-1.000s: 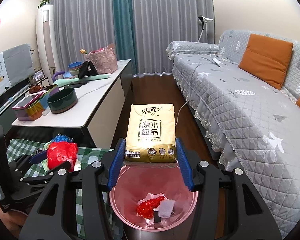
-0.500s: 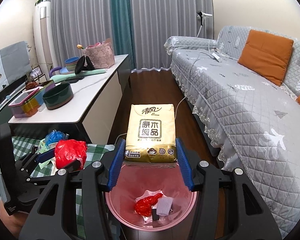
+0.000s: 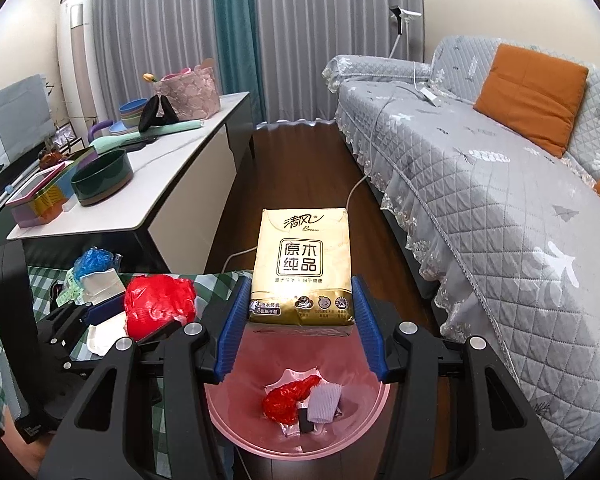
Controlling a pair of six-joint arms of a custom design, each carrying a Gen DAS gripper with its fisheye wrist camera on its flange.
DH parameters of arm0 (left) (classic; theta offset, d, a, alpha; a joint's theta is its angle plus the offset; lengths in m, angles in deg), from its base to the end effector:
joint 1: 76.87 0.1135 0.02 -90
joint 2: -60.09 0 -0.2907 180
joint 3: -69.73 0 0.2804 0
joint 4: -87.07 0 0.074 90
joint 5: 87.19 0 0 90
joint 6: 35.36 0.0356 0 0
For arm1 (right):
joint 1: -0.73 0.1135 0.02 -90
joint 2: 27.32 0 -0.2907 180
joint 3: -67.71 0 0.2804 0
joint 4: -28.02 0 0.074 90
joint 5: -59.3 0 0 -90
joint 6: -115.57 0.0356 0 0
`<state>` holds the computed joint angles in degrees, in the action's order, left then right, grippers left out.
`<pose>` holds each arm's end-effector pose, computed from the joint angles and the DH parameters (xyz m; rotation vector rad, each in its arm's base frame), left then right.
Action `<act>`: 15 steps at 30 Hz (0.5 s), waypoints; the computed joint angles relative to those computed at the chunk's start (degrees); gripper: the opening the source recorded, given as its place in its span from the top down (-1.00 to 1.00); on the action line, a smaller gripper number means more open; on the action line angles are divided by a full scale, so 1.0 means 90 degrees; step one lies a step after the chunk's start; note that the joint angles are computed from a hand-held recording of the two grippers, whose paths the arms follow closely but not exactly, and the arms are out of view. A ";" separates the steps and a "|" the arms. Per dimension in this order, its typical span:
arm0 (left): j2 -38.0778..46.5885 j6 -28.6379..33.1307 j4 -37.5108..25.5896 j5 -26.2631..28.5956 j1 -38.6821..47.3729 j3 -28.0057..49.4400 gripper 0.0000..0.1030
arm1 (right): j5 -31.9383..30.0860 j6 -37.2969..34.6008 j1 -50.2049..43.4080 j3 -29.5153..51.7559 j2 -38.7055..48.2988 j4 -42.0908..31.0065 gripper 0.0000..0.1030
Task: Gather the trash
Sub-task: 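Open the left gripper over the bin while the right gripper opens to drop the tissue pack, then move both open grippers from the bin back over the table items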
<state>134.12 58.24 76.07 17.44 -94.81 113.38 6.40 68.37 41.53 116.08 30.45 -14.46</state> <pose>0.2477 -0.0897 0.1795 0.5600 2.2313 -0.4220 0.1691 0.1176 0.2331 0.2980 2.2296 -0.0444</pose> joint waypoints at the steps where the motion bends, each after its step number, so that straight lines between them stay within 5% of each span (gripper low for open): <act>1: 0.0048 -0.0018 0.0010 0.0013 -0.0036 0.0017 -0.43 | -0.0043 -0.0003 -0.0041 -0.0022 -0.0009 0.0024 0.00; 4: 0.0269 -0.0064 -0.0007 0.0003 -0.0225 0.0137 -0.44 | -0.0232 -0.0029 -0.0210 -0.0127 -0.0083 0.0157 -0.05; 7: 0.0480 -0.0048 -0.0096 -0.0047 -0.0408 0.0243 -0.46 | -0.0313 -0.0021 -0.0295 -0.0135 -0.0010 0.0166 -0.36; 15: 0.0277 0.0022 -0.0179 0.0076 -0.0207 0.0041 -0.46 | -0.0221 0.0035 -0.0279 -0.0126 0.0005 0.0227 -0.36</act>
